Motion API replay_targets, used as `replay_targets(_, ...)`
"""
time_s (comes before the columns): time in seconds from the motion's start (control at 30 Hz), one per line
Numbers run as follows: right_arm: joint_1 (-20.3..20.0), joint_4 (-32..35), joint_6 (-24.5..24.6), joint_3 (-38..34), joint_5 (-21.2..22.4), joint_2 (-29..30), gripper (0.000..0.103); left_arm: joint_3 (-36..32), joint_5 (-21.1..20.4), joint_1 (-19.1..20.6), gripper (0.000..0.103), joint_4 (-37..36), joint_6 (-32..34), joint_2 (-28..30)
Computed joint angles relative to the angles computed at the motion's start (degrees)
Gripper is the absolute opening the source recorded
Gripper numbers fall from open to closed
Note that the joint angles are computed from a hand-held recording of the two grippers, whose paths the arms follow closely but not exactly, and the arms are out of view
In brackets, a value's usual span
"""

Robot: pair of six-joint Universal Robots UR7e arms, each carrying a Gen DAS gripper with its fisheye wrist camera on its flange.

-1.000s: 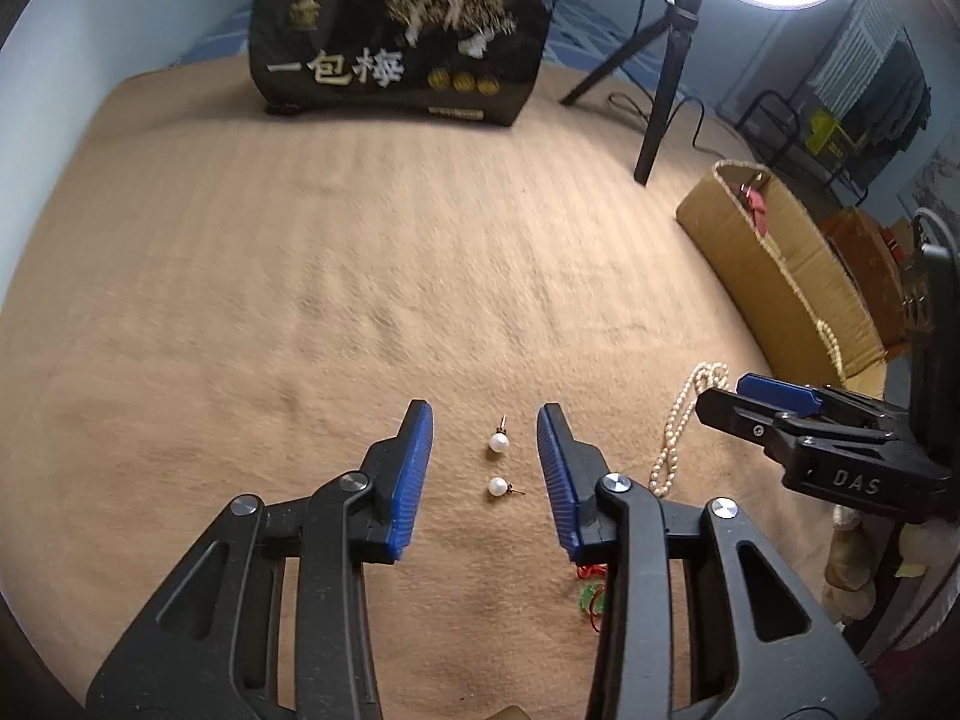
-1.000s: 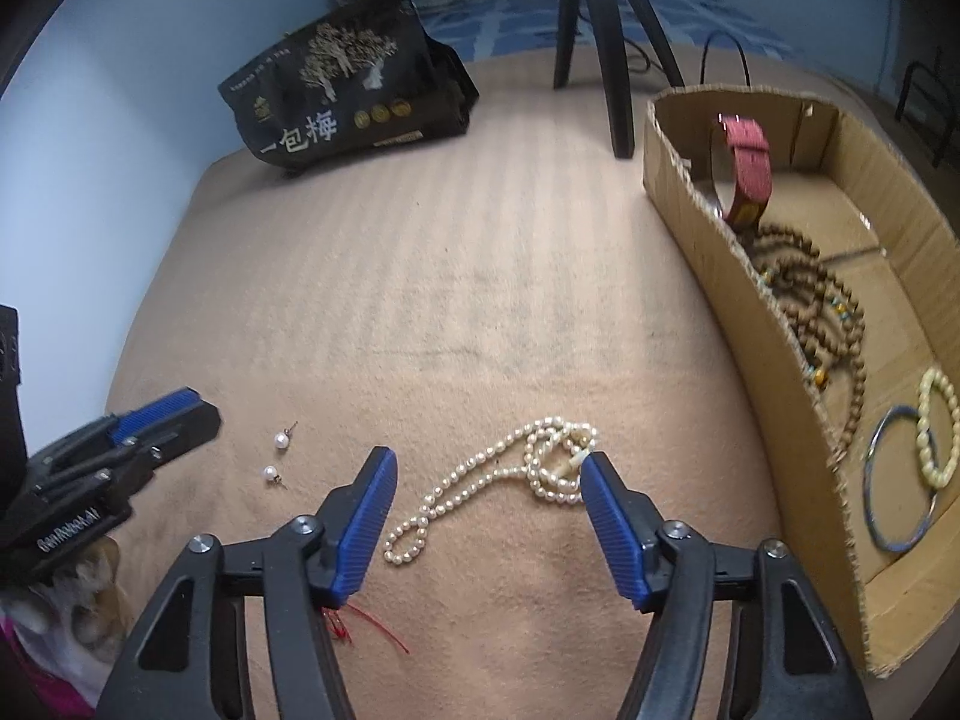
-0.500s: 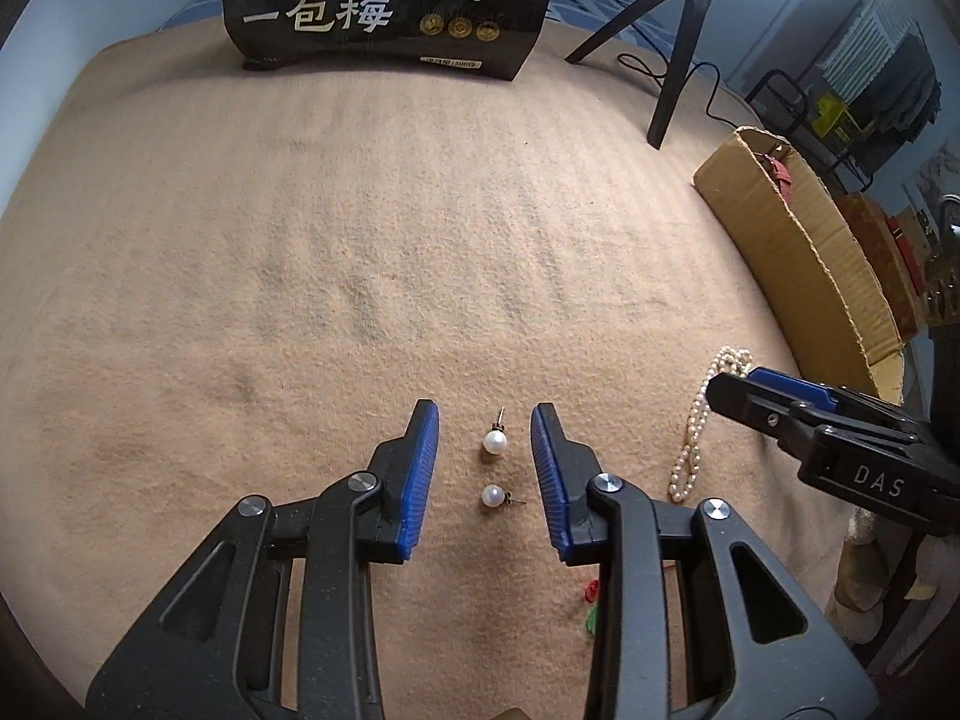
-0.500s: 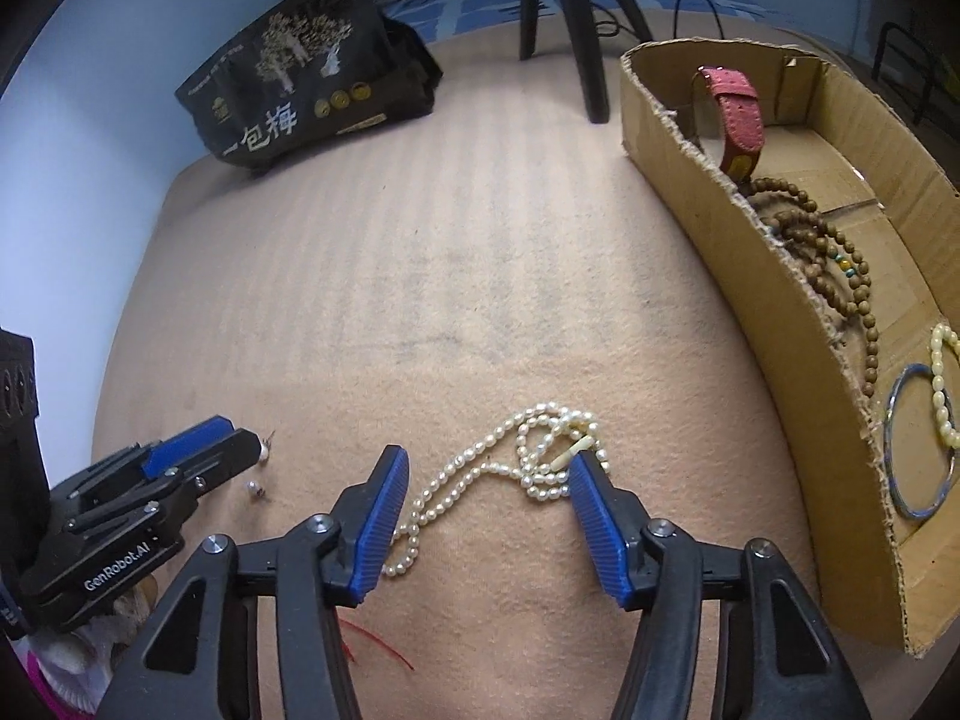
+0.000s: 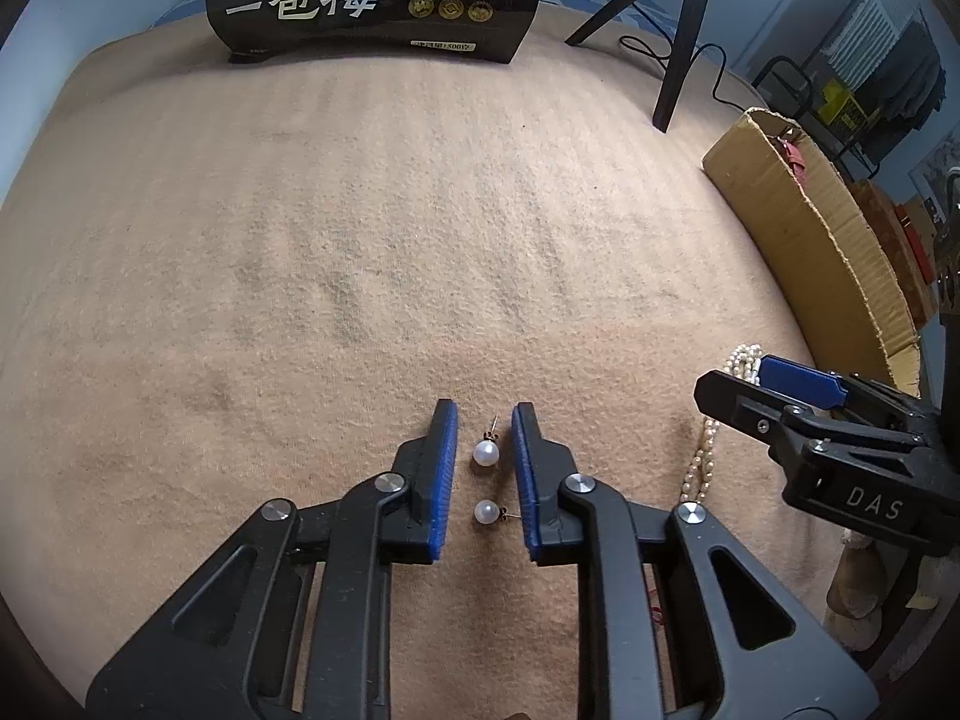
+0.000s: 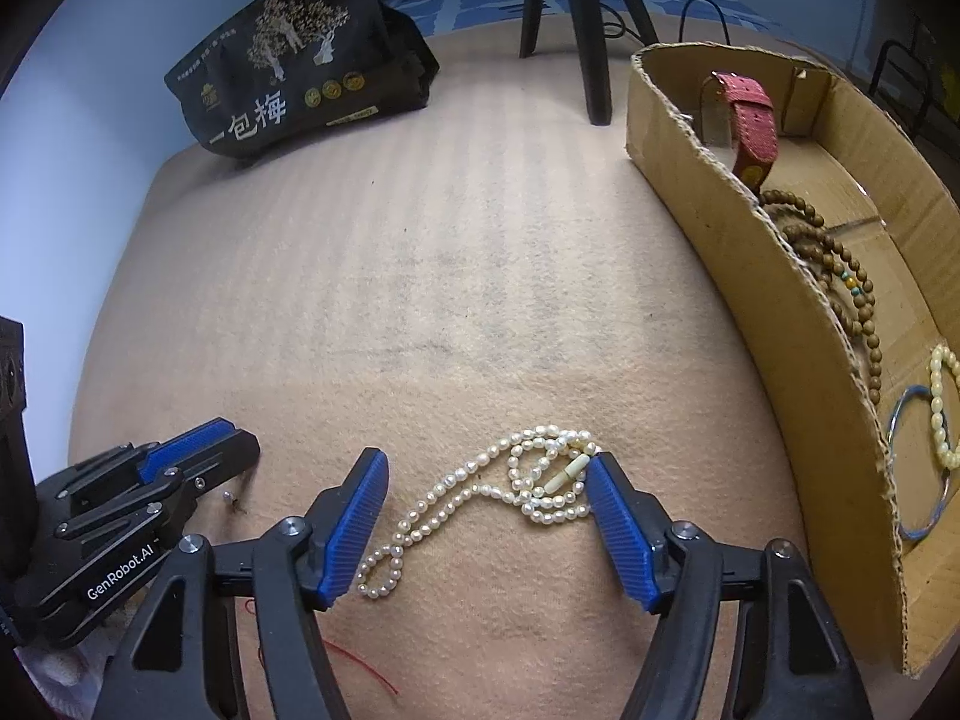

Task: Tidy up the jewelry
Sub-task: 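Close the left tool on a pearl stud earring while the right tool grips the pearl necklace, then lift and carry the earring in the left tool while the right tool carries the necklace to the box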

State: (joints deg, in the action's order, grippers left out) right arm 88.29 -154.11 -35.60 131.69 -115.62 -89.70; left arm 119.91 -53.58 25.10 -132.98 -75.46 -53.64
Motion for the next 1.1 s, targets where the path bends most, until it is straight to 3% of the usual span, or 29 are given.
replay_targets(0.23, 1.8, -5.2, -3.6, 1.1, -4.9, 3.0, 0.069, 0.1, 0.1, 0.3, 0.007, 0.3, -0.5, 0.0)
replay_targets(0.33, 2.4, -8.5, -5.8, 1.8, -6.5, 3.7, 0.052, 0.3, 0.3, 0.1, 0.007, 0.6, -1.2, -0.3)
replay_targets(0.4, 2.2, -8.4, -6.3, 1.7, -6.1, 3.4, 0.035, 0.4, 0.3, 0.0, 0.007, 0.8, -1.4, -0.5)
replay_targets(0.5, 1.9, -8.5, -7.2, 1.6, -5.9, 3.1, 0.019, 0.8, 0.3, -0.2, 0.007, 0.6, -2.0, -1.0)
replay_targets(0.7, 0.7, -4.8, -6.4, 0.7, -3.2, 1.0, 0.001, 1.5, 0.9, -0.8, 0.006, 0.7, -3.7, -2.3)
replay_targets(1.1, 1.3, -1.4, -5.7, 0.8, 1.9, -3.4, 0.001, 1.2, 2.4, -2.5, 0.006, 1.4, -4.7, -3.1)
